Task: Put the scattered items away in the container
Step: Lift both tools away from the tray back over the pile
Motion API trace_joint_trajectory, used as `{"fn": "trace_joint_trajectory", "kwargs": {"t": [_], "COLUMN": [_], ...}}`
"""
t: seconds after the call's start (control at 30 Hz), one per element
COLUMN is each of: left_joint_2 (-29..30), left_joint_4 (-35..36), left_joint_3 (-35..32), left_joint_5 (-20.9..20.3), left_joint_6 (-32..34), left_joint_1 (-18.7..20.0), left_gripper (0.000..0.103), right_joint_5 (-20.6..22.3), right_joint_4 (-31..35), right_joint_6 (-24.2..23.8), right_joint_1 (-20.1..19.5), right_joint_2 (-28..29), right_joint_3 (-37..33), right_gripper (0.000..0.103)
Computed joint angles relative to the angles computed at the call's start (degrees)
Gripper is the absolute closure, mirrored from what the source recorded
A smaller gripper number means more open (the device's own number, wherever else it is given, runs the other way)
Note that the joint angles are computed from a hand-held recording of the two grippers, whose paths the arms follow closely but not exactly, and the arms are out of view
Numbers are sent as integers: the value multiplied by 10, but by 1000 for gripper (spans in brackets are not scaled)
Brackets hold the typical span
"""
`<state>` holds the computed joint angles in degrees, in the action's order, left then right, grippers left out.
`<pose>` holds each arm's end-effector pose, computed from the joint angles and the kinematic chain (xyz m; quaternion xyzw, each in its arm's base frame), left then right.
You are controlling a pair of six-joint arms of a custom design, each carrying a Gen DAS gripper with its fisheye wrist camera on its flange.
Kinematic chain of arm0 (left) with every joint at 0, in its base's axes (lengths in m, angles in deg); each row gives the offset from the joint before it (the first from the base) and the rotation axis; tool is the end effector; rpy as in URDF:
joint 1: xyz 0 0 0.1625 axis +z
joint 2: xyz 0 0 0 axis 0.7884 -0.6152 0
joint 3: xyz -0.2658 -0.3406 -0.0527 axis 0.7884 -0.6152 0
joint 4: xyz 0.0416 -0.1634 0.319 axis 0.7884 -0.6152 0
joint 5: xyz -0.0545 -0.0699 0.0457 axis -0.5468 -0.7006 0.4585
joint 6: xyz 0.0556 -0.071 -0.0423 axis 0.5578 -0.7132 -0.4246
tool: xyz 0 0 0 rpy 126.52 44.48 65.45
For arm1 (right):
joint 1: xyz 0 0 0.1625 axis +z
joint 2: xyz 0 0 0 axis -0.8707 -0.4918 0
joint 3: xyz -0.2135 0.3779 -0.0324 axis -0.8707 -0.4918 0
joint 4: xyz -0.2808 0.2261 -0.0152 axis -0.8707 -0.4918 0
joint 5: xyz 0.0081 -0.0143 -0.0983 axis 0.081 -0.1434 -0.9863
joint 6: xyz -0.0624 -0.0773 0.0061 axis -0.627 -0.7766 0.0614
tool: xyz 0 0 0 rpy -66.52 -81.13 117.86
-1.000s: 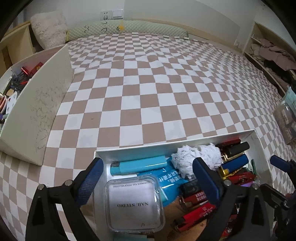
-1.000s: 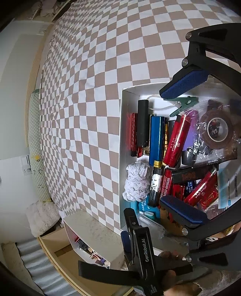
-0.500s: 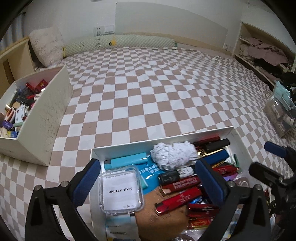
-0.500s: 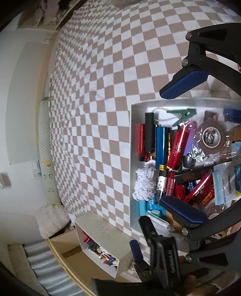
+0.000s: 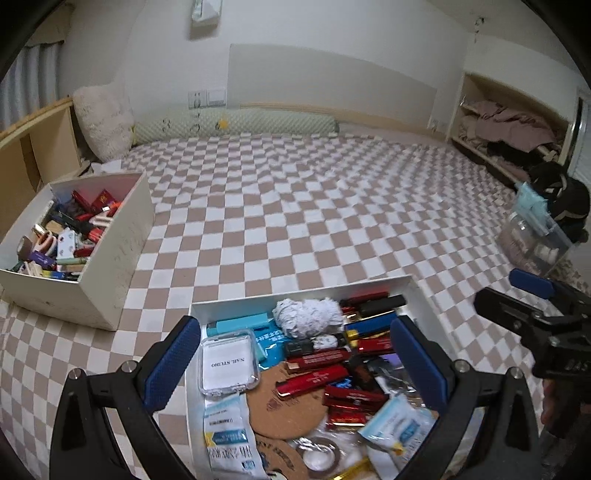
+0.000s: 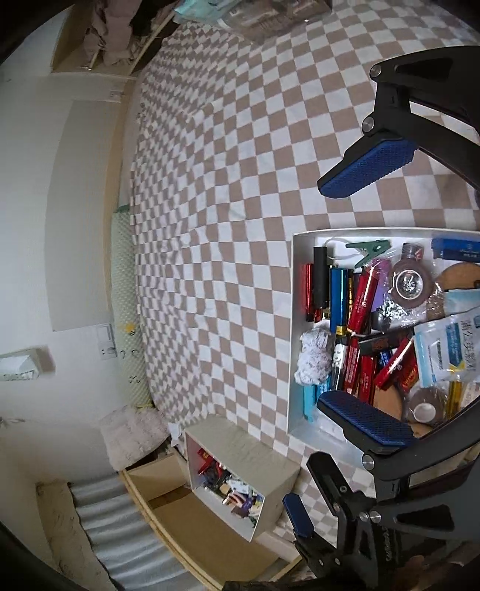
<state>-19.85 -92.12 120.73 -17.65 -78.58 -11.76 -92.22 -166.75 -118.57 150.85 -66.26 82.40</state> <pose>-0.5066 -0.6944 0.0616 0.2634 0.8790 -0.3104 0.2480 0.0962 -0.6547 0.4596 0.1377 -0.8760 0.3616 0.2879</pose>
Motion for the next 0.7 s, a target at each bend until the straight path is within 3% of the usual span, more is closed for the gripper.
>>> {"fn": "trace_joint_trajectory", "kwargs": {"t": [0.2,0.7], "left_joint_2": [-47,-118], "left_joint_4": [-67,-157], "left_joint_3": [83,210], "left_joint_5": [6,41], "left_joint_6": [-7,-5], "left_joint_1": [-30,-88], "left_gripper": [0,0], "right_joint_5": [3,-12], "right_joint_4": [-14,-84], "right_joint_6": [-4,-52], "right_joint_1": [15,53], "right_joint_2": [-33,-113], "right_joint_3": [30,126], "right_gripper": [0,0]}}
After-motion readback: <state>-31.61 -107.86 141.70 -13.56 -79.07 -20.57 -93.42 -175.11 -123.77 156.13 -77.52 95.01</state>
